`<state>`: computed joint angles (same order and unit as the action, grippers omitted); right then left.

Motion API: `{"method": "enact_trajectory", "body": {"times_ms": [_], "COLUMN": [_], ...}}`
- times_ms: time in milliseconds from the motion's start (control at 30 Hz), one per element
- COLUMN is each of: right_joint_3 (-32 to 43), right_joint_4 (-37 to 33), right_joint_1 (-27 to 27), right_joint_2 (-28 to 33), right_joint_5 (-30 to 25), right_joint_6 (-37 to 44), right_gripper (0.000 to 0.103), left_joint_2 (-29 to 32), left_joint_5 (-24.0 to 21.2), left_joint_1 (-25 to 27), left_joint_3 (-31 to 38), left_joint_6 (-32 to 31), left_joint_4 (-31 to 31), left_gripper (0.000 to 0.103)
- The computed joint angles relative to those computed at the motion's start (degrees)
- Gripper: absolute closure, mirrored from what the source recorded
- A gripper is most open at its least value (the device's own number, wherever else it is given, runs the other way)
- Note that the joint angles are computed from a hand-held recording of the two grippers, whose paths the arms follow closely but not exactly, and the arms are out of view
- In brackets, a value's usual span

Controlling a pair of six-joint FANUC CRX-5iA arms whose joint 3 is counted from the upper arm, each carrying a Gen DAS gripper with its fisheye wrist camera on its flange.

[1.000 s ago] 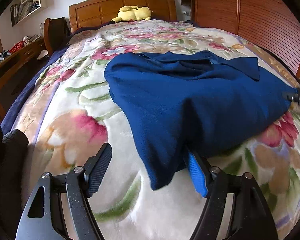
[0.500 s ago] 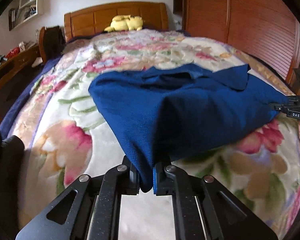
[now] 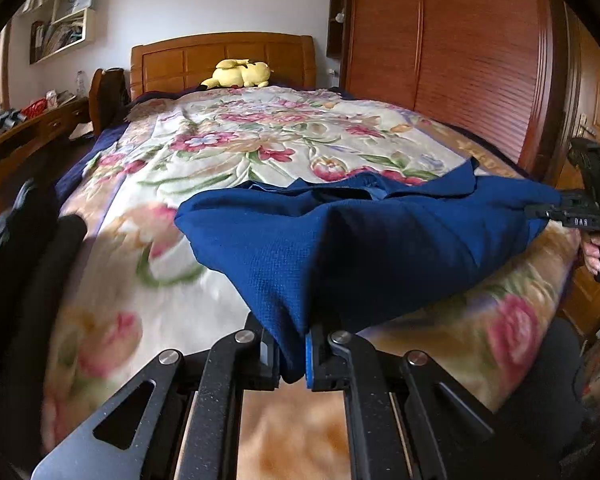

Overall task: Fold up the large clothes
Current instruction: 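Press the folded edge down with the left gripper and open both grippers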

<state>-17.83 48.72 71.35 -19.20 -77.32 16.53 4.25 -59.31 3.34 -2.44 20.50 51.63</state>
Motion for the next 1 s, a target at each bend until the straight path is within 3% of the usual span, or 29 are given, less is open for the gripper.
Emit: {"method": "enact_trajectory", "body": {"times_ms": [133,333,467,567,633,700,733,800,1000], "right_joint_3": [0.04,-0.46,1.35,2.81,2.65,2.75,2.90,3.57,4.26], "right_joint_4": [-0.13,-0.27,-0.06,0.93,2.35,3.46,4.02,5.24,8.18], "right_joint_1": [5.70,6.38,6.60,9.03,10.39,11.16,11.33,11.49,9.98], "right_joint_2": [-1.09,-0.65,1.20,2.27,2.54,2.32,2.25,2.79,3.64], "right_joint_5": [-3.99,-6.01,-8.30,-11.70,-13.32,-14.24,-14.60,-15.86,-14.66], "right_joint_6": [-2.88,-4.70,-5.06,-6.30,-7.33,-7.78,-7.78,-7.12,-5.07], "right_gripper": [0.086,0.082,0.071,0.062,0.055,0.055,0.055,0.053,0.051], "left_joint_2": [-3.55,-5.26,-6.44,-7.31,-7.48,-7.81,-7.88,-7.94,-6.76], "left_joint_5": [0.22,2.77,4.56,4.56,4.13,4.93,5.20,5.83,8.90], "left_joint_1": [1.77,1.62,1.58,2.77,3.40,3.63,3.63,3.37,0.19], "left_joint_3": [-4.52,-7.58,-8.41,-9.00,-9.12,-9.10,-8.93,-8.98,-6.90], "left_joint_6": [-0.19,2.11,2.67,2.11,1.49,1.10,0.94,0.04,-0.04], "left_joint_4": [0.46,-1.07,-1.82,-0.78,0.83,1.98,2.43,4.23,6.74], "left_gripper": [0.094,0.093,0.089,0.076,0.061,0.054,0.041,0.025,0.024]}}
